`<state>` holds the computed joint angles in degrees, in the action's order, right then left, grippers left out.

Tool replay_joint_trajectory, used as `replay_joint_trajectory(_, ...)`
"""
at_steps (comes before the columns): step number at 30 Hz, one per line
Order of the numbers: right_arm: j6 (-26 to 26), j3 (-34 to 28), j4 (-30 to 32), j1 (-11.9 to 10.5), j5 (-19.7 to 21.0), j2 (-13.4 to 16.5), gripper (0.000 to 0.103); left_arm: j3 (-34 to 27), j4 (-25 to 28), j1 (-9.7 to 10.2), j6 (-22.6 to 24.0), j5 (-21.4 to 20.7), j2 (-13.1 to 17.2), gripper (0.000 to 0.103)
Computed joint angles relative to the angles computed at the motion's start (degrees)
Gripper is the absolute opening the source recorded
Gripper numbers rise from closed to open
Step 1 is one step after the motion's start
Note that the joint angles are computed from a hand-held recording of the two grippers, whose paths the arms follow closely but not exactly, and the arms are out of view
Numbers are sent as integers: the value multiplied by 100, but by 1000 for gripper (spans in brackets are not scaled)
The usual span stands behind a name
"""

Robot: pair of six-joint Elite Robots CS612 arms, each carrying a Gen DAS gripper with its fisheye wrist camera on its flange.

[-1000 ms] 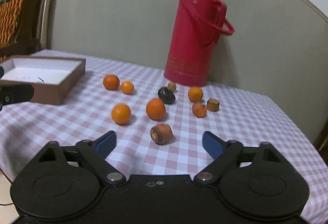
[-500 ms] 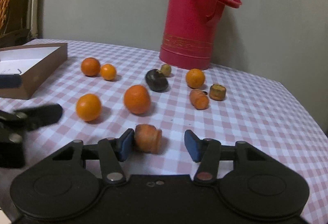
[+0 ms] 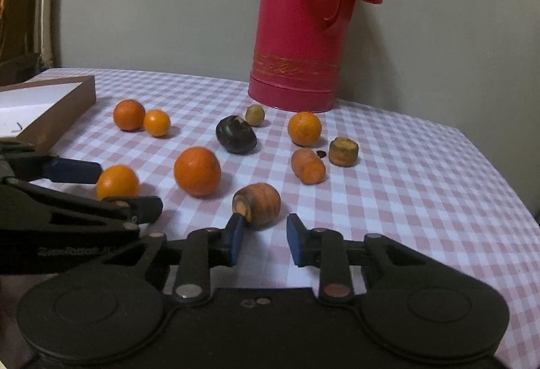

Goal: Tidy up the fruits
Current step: 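Grasp an orange with the left tool while the right tool grasps a brown carrot piece, then carry the orange and carrot piece over the white tray with both tools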

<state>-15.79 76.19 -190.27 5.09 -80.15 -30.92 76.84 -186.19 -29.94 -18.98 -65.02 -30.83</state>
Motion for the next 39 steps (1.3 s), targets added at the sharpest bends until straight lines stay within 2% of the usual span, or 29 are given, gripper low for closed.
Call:
replay_joint_trajectory(2,-156,-32,160,6,-7,-10,28,-49,49,12,-34,12,18,52)
replay_joint_trajectory(5,-686,-84,-216,86,-418,66,55,-68,95,38,-20,23,18,49)
replay_joint_trajectory(6,-796,-121,-323,77,-359,100,56,-67,111,51,-11,0,11,49)
replay_joint_trajectory(7,-788,-175,-197,61,-274,108,55,-65,126,63,-9,-24,4,49)
replay_joint_trajectory(9,-680,-320,171,34,-150,132,44,-82,124,73,21,-29,14,49)
replay_joint_trajectory(11,-622,-407,357,27,-58,151,39,-86,84,67,54,-14,27,48)
replay_joint_trajectory(12,-586,-443,467,14,50,157,25,-87,56,65,73,-11,35,48)
replay_joint_trajectory(13,-518,-455,531,-5,195,158,23,-85,37,63,99,-19,37,44)
replay_joint_trajectory(16,-519,-455,474,12,147,172,22,-83,-46,43,211,-53,49,33)
replay_joint_trajectory(18,-528,-416,416,18,101,159,22,-91,-51,6,326,73,60,33)
replay_joint_trajectory(24,-549,-348,264,28,-26,144,22,-32,-91,15,298,25,30,33)
replay_joint_trajectory(28,-588,-349,278,44,-73,146,22,22,-120,-24,344,202,16,33)
replay_joint_trajectory(34,-568,-357,290,51,-75,151,22,139,-221,-8,262,120,-33,32)
replay_joint_trajectory(39,-528,-39,-159,31,-41,14,22,448,-830,-81,575,263,-152,32)
